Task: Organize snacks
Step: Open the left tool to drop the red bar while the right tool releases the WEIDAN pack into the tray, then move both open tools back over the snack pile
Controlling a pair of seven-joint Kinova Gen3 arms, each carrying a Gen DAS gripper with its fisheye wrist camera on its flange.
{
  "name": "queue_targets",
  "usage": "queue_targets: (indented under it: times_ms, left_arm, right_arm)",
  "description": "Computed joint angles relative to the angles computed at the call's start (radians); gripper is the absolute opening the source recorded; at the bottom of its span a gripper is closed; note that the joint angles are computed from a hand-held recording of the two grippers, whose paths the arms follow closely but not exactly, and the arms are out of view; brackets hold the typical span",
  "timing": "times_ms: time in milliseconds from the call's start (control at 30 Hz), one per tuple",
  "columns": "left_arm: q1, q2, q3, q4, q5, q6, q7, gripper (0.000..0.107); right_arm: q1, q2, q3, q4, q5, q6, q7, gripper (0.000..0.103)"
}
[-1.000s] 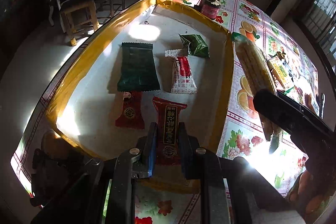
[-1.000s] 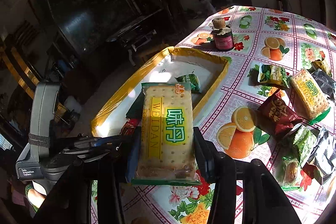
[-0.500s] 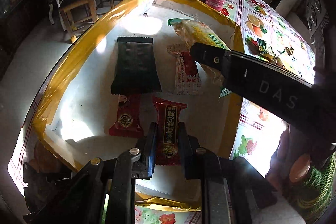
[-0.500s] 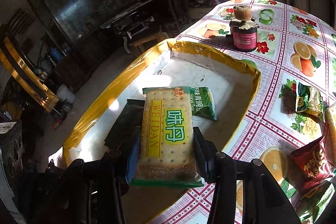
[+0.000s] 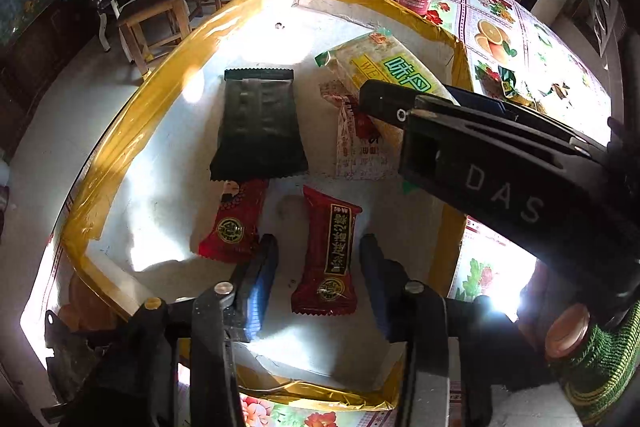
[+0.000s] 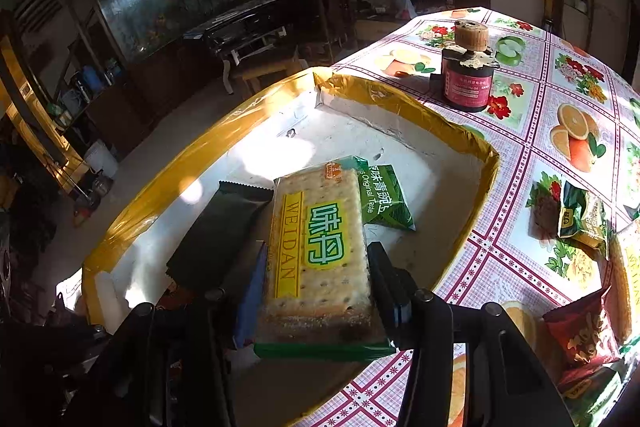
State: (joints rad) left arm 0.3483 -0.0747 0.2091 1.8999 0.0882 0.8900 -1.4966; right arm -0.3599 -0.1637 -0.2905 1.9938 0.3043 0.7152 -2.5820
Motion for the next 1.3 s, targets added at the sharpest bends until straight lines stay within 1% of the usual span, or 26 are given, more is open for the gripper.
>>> queue_targets:
  times_ms: [33,67,100,133,167,233,267,367,567,633,733,900,1100,1300]
  left_arm:
    - [0.005,-0.008,-0.005,0.003,-0.001,-0.004,0.0,0.055]
    - [0.001,-0.015,0.006,0.003,-0.016,-0.003,0.017,0.063]
    - [0.003,-0.021,0.012,0.002,-0.03,-0.003,0.032,0.067]
    - [0.004,-0.03,0.014,0.004,-0.037,-0.006,0.039,0.072]
    - [0.005,-0.039,0.02,0.004,-0.05,-0.007,0.053,0.072]
    - [0.006,-0.054,0.031,0.004,-0.076,-0.006,0.084,0.073]
    - [0.007,-0.061,0.034,0.005,-0.083,-0.006,0.094,0.074]
    - [0.011,-0.078,0.047,0.008,-0.099,-0.004,0.118,0.075]
    - [0.03,-0.101,0.083,0.009,-0.133,0.006,0.171,0.075]
    - [0.039,-0.108,0.091,0.01,-0.138,0.008,0.178,0.077]
    - [0.05,-0.12,0.109,0.01,-0.151,0.013,0.197,0.08]
    - [0.07,-0.126,0.141,0.003,-0.171,0.022,0.229,0.08]
    - [0.099,-0.125,0.166,-0.006,-0.186,0.035,0.259,0.08]
    - [0.126,-0.121,0.181,-0.014,-0.189,0.047,0.267,0.081]
  right_arm:
    - [0.003,-0.015,-0.008,0.007,0.012,-0.004,-0.02,0.062]
    - [0.008,-0.031,-0.013,0.015,0.02,-0.01,-0.034,0.064]
    - [0.013,-0.046,-0.02,0.019,0.024,-0.01,-0.047,0.067]
    - [0.019,-0.062,-0.028,0.02,0.026,-0.003,-0.056,0.068]
    - [0.024,-0.08,-0.036,0.023,0.027,0.003,-0.062,0.068]
    - [0.039,-0.123,-0.06,0.033,0.028,0.019,-0.08,0.072]
    - [0.049,-0.149,-0.074,0.039,0.026,0.032,-0.091,0.073]
    - [0.085,-0.23,-0.115,0.062,0.007,0.069,-0.12,0.077]
    - [0.156,-0.398,-0.154,0.098,-0.086,0.161,-0.122,0.08]
    - [0.183,-0.457,-0.162,0.106,-0.119,0.198,-0.115,0.083]
    - [0.216,-0.539,-0.162,0.113,-0.168,0.263,-0.096,0.085]
    - [0.261,-0.654,-0.147,0.12,-0.24,0.372,-0.055,0.086]
    - [0.328,-0.765,-0.115,0.112,-0.296,0.495,-0.008,0.089]
    - [0.386,-0.852,-0.082,0.096,-0.333,0.602,0.054,0.091]
